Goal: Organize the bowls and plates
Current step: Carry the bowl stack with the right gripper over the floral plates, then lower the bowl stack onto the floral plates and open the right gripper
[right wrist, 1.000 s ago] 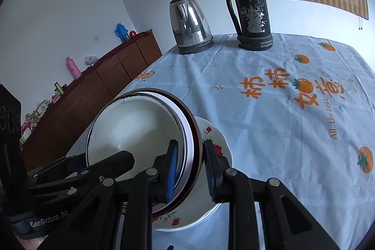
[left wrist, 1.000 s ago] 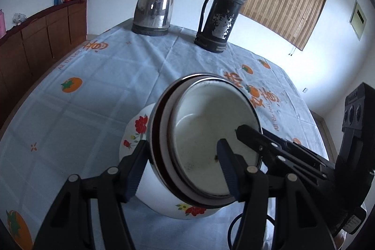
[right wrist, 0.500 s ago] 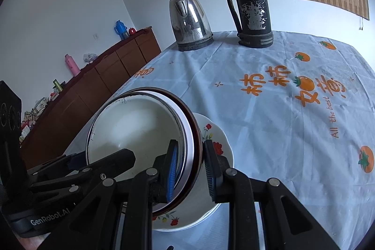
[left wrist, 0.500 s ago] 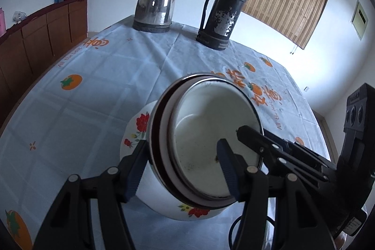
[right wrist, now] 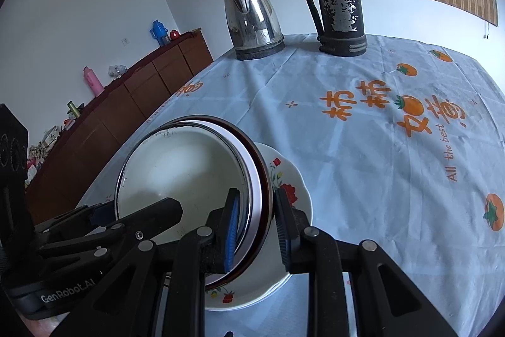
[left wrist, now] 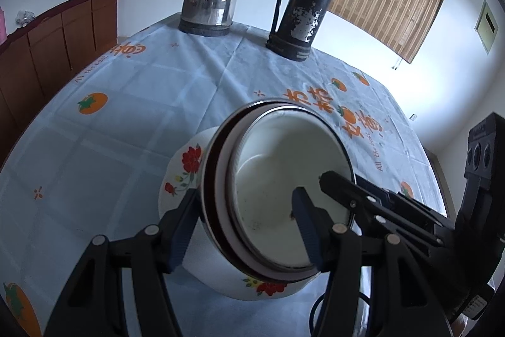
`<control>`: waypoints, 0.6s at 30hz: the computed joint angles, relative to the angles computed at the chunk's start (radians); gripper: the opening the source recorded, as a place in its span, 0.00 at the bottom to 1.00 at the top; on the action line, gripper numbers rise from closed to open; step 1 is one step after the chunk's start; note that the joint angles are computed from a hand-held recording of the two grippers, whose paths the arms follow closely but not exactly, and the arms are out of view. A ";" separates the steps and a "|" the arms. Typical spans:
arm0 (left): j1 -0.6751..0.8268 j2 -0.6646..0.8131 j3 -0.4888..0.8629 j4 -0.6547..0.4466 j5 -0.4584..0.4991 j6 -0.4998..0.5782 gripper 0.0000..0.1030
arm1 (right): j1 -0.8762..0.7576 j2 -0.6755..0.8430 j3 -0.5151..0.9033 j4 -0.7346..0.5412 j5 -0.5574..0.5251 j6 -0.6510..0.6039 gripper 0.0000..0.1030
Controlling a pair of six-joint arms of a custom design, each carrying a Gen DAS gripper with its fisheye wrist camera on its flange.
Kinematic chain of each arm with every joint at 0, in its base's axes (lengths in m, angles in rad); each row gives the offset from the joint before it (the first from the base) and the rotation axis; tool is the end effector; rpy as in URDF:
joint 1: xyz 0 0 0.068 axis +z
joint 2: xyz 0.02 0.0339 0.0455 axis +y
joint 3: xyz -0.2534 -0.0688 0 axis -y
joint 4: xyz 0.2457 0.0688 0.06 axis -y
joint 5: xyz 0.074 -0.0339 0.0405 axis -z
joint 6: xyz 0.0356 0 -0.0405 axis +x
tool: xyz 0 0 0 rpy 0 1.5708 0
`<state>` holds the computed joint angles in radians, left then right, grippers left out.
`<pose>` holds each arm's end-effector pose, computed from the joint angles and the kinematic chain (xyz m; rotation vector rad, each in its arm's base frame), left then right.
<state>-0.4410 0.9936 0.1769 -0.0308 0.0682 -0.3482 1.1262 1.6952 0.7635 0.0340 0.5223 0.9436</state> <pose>0.1492 -0.0731 0.1057 0.1460 2.4598 -0.4359 0.1500 0.2736 0.1215 0.0045 2.3471 0.3841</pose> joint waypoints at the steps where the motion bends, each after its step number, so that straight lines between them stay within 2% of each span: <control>1: 0.000 0.007 0.001 0.005 0.001 0.000 0.57 | 0.000 0.000 0.001 0.000 -0.002 0.000 0.24; 18: 0.029 0.108 0.006 0.078 0.037 0.021 0.57 | -0.018 0.018 -0.004 0.012 -0.022 -0.001 0.24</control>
<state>-0.4116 1.1013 0.1834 0.0471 0.1050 -0.3276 1.1079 1.7130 0.7596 0.0459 0.5002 0.9430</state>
